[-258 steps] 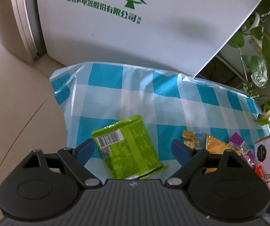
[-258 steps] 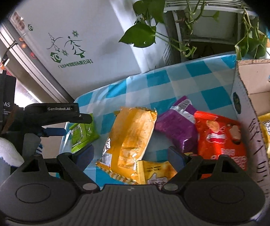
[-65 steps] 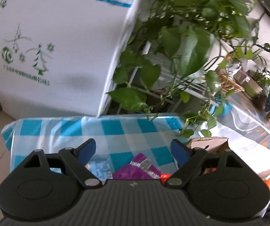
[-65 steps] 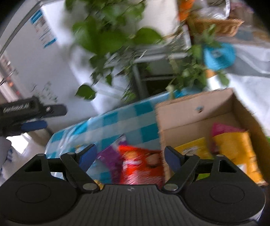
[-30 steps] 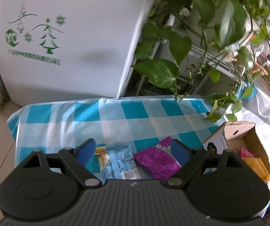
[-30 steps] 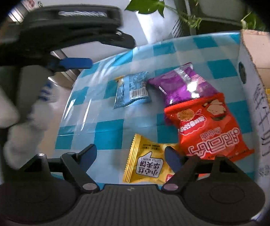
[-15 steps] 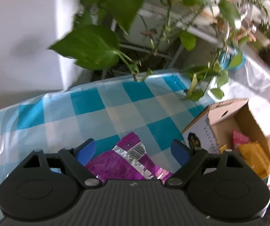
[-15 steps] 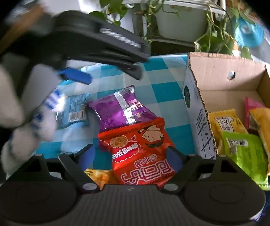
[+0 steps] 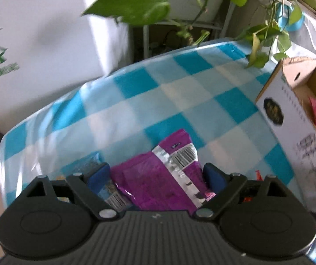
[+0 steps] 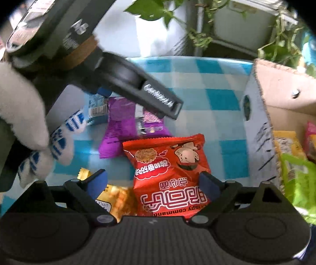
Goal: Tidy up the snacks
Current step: 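Grasp purple bag with left tool while right tool grasps red bag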
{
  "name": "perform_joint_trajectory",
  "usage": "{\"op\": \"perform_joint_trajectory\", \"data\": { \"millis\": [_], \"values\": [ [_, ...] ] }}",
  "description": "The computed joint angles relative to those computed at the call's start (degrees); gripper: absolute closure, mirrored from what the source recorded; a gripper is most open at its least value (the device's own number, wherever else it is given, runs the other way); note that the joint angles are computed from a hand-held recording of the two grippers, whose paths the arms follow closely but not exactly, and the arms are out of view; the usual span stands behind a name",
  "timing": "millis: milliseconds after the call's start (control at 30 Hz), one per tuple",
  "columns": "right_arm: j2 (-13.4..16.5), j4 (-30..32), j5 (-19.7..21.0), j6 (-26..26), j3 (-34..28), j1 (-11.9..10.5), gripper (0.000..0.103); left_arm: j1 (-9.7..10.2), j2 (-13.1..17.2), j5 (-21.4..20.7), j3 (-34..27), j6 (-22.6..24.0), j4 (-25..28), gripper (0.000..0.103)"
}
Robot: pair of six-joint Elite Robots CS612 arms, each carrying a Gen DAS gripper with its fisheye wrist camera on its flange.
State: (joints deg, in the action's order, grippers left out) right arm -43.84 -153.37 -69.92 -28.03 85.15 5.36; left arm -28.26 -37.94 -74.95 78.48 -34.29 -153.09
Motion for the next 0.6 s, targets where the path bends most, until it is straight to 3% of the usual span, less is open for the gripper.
{"op": "perform_joint_trajectory", "data": {
  "millis": [200, 400, 600],
  "values": [
    [-1.57, 9.99, 7.40, -4.29, -0.46, -1.22, 0.010, 0.25, -3.65, 0.39, 6.09, -0.06, -1.00, 0.013],
    [-0.72, 6.56, 3.55, -0.21, -1.25, -0.78, 0.009, 1.54, -4.75, -5.85, 8.94, -5.57, -6.13, 0.013],
    [-0.12, 7.06, 1.26, -0.32, -1.82, -0.41, 0.009, 1.00, -4.09, -5.85, 7.99, -3.50, -5.70, 0.013]
  ]
}}
